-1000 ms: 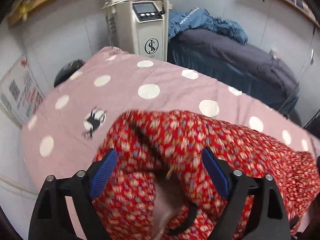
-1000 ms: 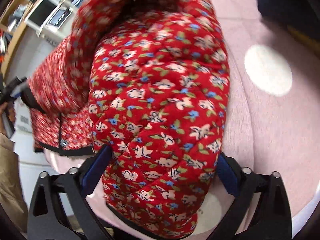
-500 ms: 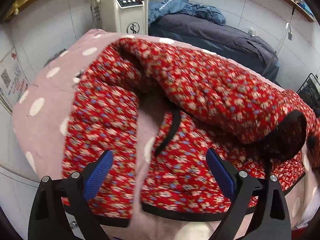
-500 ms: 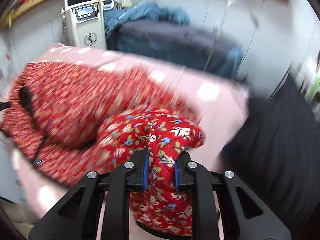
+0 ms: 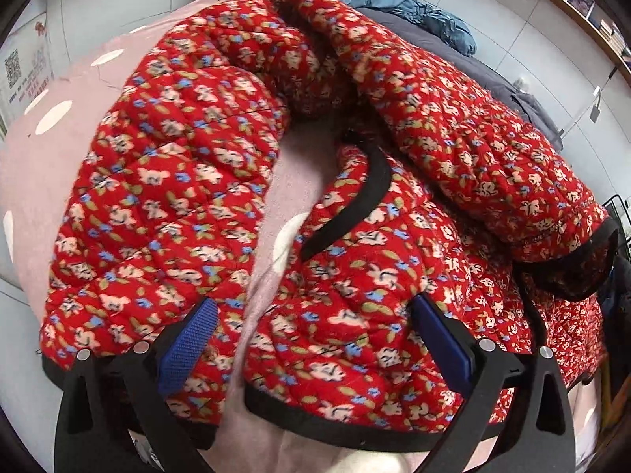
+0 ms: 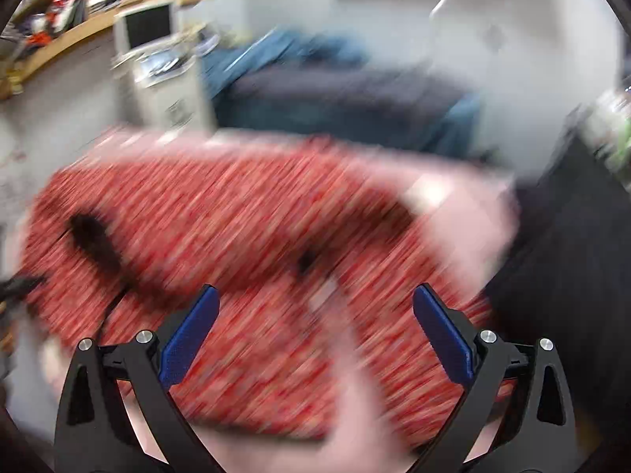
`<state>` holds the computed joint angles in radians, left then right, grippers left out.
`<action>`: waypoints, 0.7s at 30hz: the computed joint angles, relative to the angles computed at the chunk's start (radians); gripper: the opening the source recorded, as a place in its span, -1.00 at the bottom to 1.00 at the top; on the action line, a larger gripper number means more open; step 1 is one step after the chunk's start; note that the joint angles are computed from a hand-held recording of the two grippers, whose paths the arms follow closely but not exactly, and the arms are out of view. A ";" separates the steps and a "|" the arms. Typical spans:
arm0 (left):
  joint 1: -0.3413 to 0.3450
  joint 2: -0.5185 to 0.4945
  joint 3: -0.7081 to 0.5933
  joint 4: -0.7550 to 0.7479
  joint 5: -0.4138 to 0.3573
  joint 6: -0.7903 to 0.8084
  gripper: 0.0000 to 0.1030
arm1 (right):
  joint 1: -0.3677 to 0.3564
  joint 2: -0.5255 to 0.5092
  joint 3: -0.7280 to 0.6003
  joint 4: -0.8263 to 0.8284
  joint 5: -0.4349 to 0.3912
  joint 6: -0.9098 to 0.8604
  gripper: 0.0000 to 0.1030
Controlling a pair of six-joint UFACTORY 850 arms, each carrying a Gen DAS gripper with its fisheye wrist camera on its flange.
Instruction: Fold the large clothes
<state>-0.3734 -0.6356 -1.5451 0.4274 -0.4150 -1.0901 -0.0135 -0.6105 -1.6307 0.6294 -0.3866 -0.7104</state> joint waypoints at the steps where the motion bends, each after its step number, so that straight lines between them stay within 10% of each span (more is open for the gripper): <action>1: -0.005 -0.003 -0.006 0.009 0.002 -0.007 0.88 | 0.006 -0.002 0.023 -0.025 -0.055 0.027 0.88; 6: -0.048 -0.027 -0.034 0.047 -0.030 0.034 0.88 | -0.015 -0.038 0.072 -0.114 -0.143 0.233 0.87; 13: -0.023 -0.081 -0.085 -0.074 -0.047 0.142 0.89 | -0.050 -0.150 -0.078 -0.036 -0.304 0.263 0.31; 17: -0.043 -0.089 -0.145 -0.065 -0.097 0.197 0.18 | -0.021 -0.129 -0.077 -0.162 -0.247 0.294 -0.52; 21: -0.059 -0.022 -0.098 -0.088 -0.061 0.242 -0.37 | -0.030 -0.040 0.000 -0.093 -0.199 0.166 -0.67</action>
<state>-0.4322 -0.6573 -1.6431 0.3393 -0.4758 -0.8479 -0.0435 -0.6508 -1.6311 0.5362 -0.5854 -0.5444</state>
